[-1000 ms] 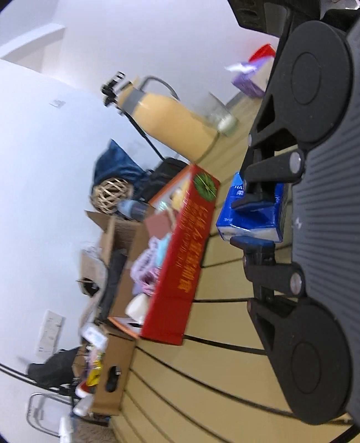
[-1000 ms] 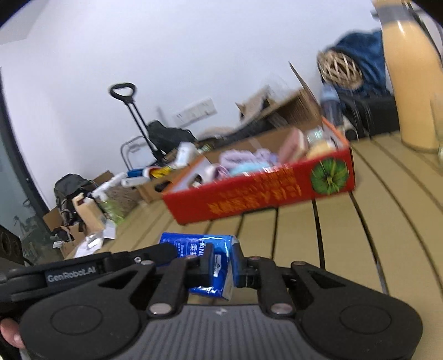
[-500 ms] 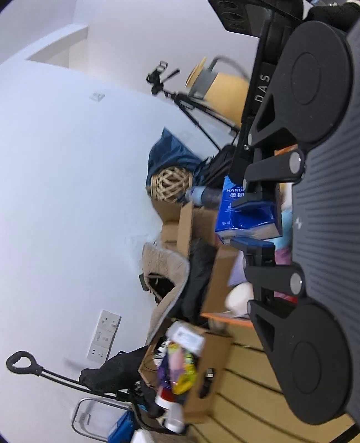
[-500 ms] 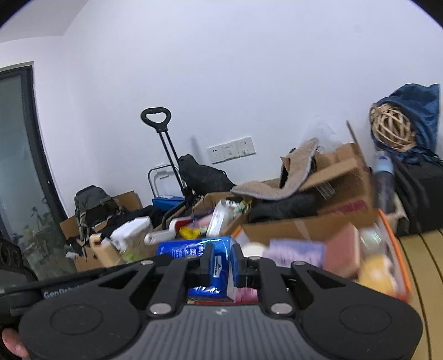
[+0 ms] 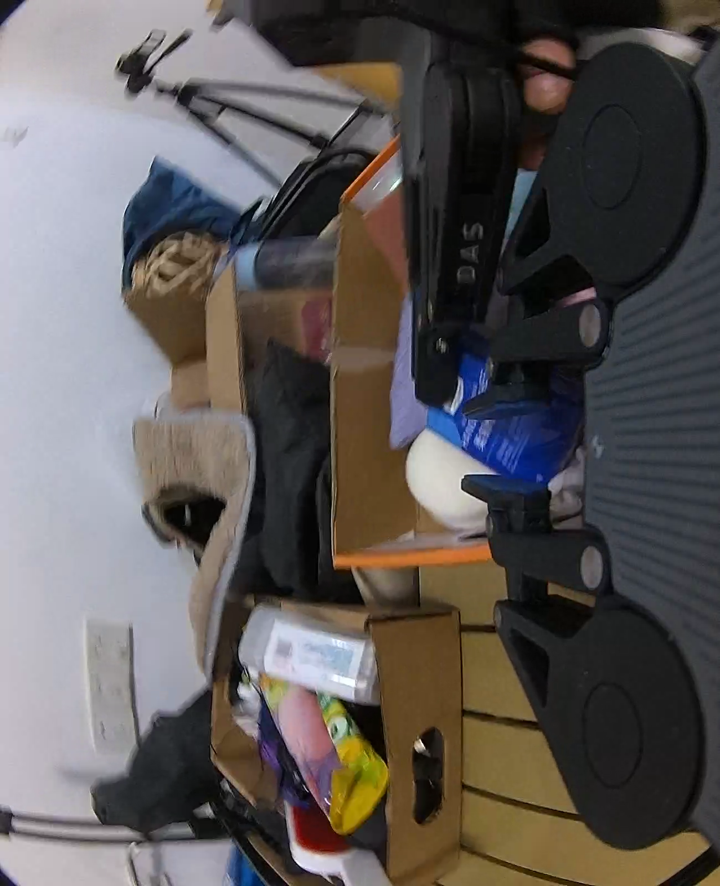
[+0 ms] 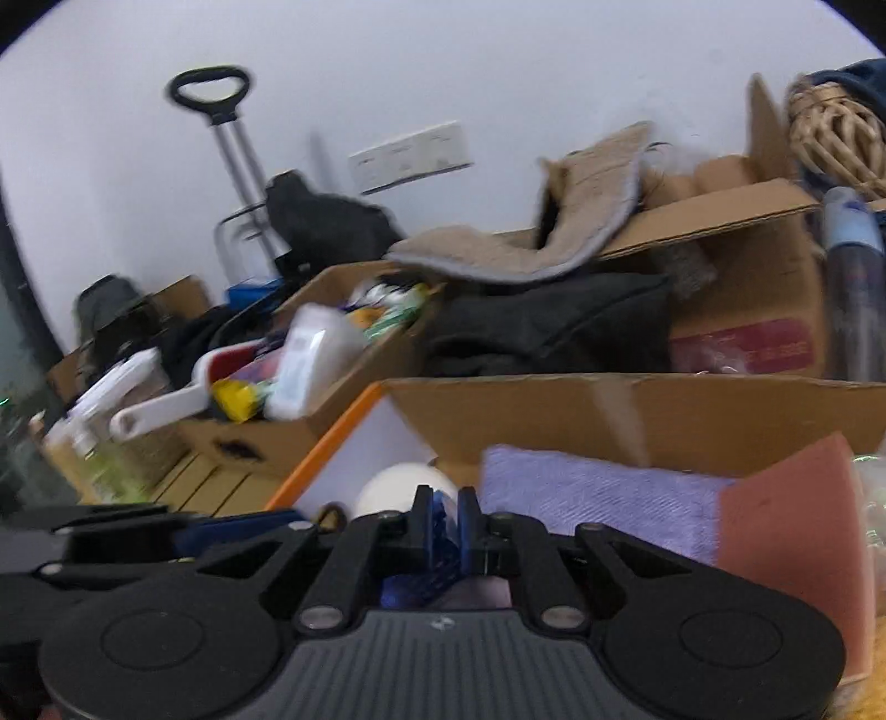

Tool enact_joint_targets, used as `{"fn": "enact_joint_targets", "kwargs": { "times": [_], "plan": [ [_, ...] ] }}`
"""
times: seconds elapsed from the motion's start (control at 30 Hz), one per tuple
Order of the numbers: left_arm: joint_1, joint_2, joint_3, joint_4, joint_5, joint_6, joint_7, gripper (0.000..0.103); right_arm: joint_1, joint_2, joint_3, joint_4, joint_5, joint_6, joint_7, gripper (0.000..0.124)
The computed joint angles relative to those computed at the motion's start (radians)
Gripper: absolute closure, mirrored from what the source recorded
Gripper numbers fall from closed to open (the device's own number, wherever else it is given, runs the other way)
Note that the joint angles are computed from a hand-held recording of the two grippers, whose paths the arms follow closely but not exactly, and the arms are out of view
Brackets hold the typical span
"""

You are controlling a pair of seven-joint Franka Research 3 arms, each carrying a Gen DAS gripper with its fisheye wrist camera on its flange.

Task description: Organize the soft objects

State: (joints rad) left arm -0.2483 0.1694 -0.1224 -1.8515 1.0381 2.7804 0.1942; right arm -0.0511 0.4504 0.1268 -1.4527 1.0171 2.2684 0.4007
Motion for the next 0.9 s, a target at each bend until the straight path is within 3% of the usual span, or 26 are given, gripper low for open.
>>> {"fn": "enact_joint_targets", "kwargs": {
  "times": [0.1,0.2,0.37,0.47,0.57,0.67,0.7,0.9],
  "plan": [
    [-0.006,-0.011,-0.008,-0.007,0.016,-0.043,0.056,0.081,0.034,-0.038,-0.014,-0.044,-0.086,0.049,-0.077,0.115],
    [-0.004,-0.017,-0.021,-0.008,-0.05,-0.096,0.12,0.081,0.055,-0.032,-0.033,-0.024,-0.196,0.005,-0.06,0.112],
    [0.003,-0.132,-0.031,-0.059,0.036,-0.113,-0.07,0.08,0.061,-0.003,-0.036,0.027,-0.226,-0.008,0.037,0.111],
    [0.007,-0.195,-0.073,-0.065,0.031,-0.181,-0.044,0.08,0.034,-0.028,-0.026,0.025,-0.18,-0.004,0.084,0.106],
    [0.007,-0.252,-0.114,-0.076,0.039,-0.24,-0.04,0.08,-0.022,-0.121,-0.025,-0.038,-0.074,-0.033,0.027,0.104],
    [0.003,-0.306,-0.157,-0.089,0.032,-0.3,-0.037,0.071,-0.045,-0.227,-0.07,-0.108,-0.04,-0.03,-0.037,0.101],
    [0.0,-0.323,-0.169,-0.094,0.024,-0.319,-0.032,0.064,-0.052,-0.256,-0.09,-0.126,-0.033,-0.033,-0.052,0.095],
    [-0.025,-0.386,-0.24,-0.134,-0.028,-0.442,-0.031,0.054,-0.096,-0.412,-0.207,-0.276,0.02,-0.042,-0.133,0.084]
  ]
}}
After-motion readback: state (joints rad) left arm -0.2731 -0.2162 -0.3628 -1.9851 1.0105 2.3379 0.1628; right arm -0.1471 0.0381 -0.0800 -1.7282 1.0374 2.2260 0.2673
